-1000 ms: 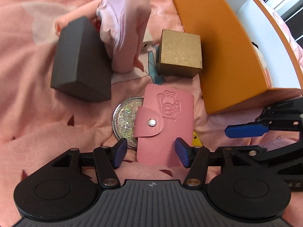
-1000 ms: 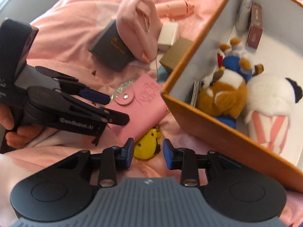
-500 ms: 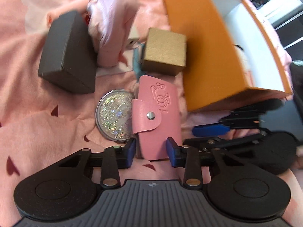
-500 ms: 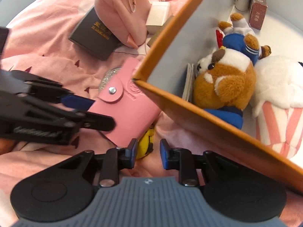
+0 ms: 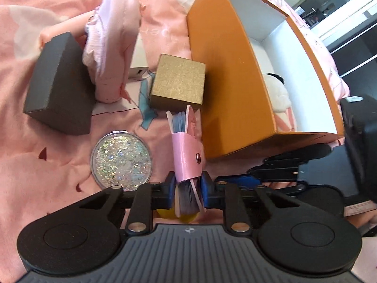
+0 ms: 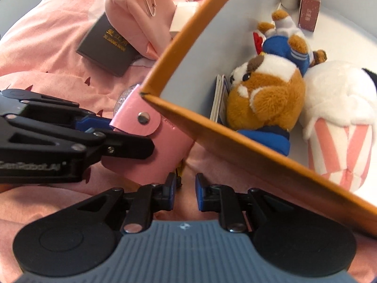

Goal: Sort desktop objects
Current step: 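Lift the pink wallet with the left tool while the right tool reaches the pouch, then grasp the pink fabric pouch with the right tool and lift it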

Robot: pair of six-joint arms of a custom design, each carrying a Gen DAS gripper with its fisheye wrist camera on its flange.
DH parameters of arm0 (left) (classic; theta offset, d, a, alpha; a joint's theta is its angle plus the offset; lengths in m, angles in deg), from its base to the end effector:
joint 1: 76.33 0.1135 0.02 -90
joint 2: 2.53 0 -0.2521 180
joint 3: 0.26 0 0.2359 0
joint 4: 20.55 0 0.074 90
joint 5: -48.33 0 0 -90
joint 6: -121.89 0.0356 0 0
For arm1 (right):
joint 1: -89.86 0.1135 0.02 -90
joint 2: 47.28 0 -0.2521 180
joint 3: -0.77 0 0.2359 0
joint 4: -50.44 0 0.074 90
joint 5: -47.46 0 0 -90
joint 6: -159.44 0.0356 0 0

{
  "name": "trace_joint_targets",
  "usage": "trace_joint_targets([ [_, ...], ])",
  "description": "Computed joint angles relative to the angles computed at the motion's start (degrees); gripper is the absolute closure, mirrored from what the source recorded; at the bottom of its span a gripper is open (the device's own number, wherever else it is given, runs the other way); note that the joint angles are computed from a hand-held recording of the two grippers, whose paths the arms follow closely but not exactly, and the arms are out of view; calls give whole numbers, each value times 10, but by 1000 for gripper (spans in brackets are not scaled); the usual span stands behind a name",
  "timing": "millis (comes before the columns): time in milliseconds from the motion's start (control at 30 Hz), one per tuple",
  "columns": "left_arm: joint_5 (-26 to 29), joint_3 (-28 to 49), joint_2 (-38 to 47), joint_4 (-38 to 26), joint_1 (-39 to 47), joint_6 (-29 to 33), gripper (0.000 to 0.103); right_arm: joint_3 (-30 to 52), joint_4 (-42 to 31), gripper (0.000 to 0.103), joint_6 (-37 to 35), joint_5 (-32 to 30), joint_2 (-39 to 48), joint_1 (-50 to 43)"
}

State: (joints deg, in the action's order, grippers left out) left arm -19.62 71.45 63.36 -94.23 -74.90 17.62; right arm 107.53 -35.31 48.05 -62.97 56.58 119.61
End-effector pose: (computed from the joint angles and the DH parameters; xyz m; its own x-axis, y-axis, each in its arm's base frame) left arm 0.1923 -0.0086 0.2684 -0.9266 -0.2517 -0.2795 -0.1136 0.8957 -0.4299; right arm 0.2798 0.1742 0.2637 -0.6188 -0.7473 -0.2422 -0.7823 0.5579 0.2771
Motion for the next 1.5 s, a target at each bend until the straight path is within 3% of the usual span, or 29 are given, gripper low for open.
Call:
trace_joint_targets([
  [233, -57, 42, -38, -58, -1, -31, 82, 19, -19, 83, -30, -56, -19, -8],
  [433, -84, 113, -78, -119, 32, -24, 82, 95, -60, 82, -56, -126, -22, -7],
  [567, -123, 177, -79, -139, 48, -27, 82, 155, -47, 81, -26, -155, -17, 3],
  [600, -131, 191, -78, -143, 58, -24, 82, 160, -24, 81, -8, -152, -17, 12],
  [667, -146, 214, -74, -142, 77, -13, 82, 147, 46, 68, 46, -123, -18, 49],
  [800, -172, 231, -64, -124, 112, 3, 82, 150, 109, 66, 77, -74, 4, 77],
  [1033, -148, 182, -52, -49, 150, 1, 82, 92, 220, 62, 106, 24, 21, 131],
  [1200, -136, 173, -49, -39, 168, 6, 82, 92, 253, 58, 120, 77, 51, 155],
  [1400, -130, 174, -43, -35, 181, 12, 82, 132, 262, 57, 135, 66, 89, 155],
  [1500, -133, 178, -40, -32, 181, 13, 82, 150, 241, 67, 147, 40, 95, 144],
])
